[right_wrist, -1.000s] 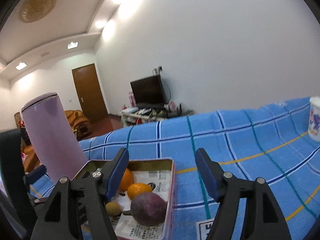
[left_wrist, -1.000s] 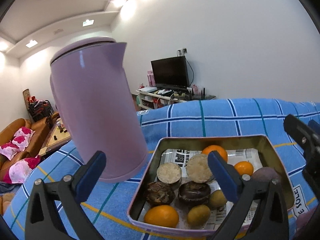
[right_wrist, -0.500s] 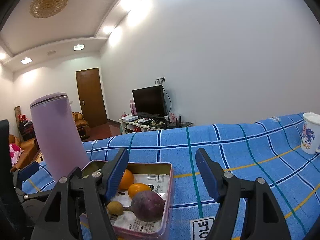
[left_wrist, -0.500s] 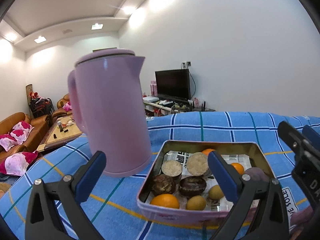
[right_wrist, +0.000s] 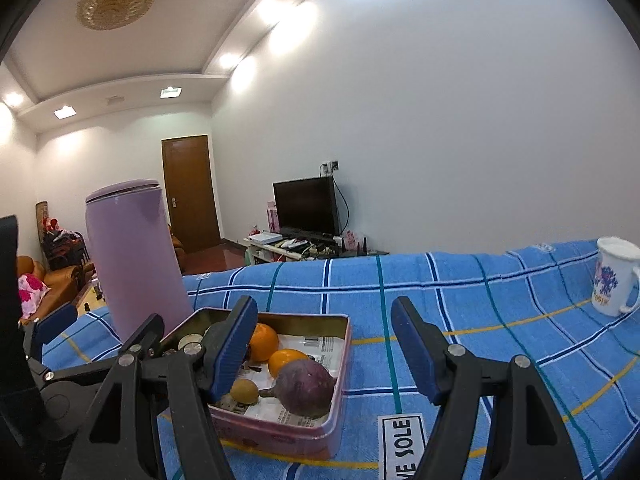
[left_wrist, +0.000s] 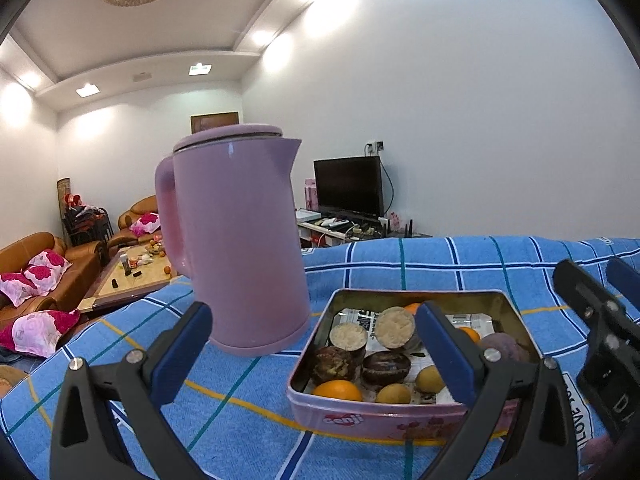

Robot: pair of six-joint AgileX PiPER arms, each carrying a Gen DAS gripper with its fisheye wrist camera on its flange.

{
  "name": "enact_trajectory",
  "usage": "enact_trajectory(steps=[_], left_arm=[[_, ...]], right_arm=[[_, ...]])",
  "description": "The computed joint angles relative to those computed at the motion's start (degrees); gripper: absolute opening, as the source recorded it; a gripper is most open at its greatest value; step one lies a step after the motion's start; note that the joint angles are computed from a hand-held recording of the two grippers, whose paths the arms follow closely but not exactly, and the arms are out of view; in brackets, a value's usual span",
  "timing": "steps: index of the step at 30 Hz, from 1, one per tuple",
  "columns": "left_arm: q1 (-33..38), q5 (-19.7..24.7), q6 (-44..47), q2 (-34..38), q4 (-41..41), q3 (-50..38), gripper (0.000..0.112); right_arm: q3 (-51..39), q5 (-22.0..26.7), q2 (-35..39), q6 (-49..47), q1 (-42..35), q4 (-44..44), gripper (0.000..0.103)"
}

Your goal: Organize fruits

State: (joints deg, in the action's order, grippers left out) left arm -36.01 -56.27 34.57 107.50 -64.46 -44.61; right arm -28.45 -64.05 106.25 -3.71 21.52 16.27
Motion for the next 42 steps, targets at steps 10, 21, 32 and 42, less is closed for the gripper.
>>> enact_trajectory(steps=[10, 21, 32, 42], left_arm=[[0.25, 0.47, 0.16, -0.35, -0.20, 0.08, 0.103], [0.24, 0.57, 0.33, -0.31, -0.46, -0.15, 0.103], [0.34, 0.78, 0.56, -0.29, -0.72, -0.35, 0.103], [0.25, 0.75, 0.61, -0.36, -0.96, -0.27, 0.103]], right_arm=[[-0.74, 2.36, -0.29, -0.59, 0.38, 1.03, 0.071], [-0.92, 2.49, -0.18, -0.37, -0.32, 0.21, 0.071], [-0.90, 2.35, -0.15, -0.40, -0.27, 0.34, 0.071], [-1.02, 2.86, -0.20, -0.61, -0.28, 0.43, 0.071]])
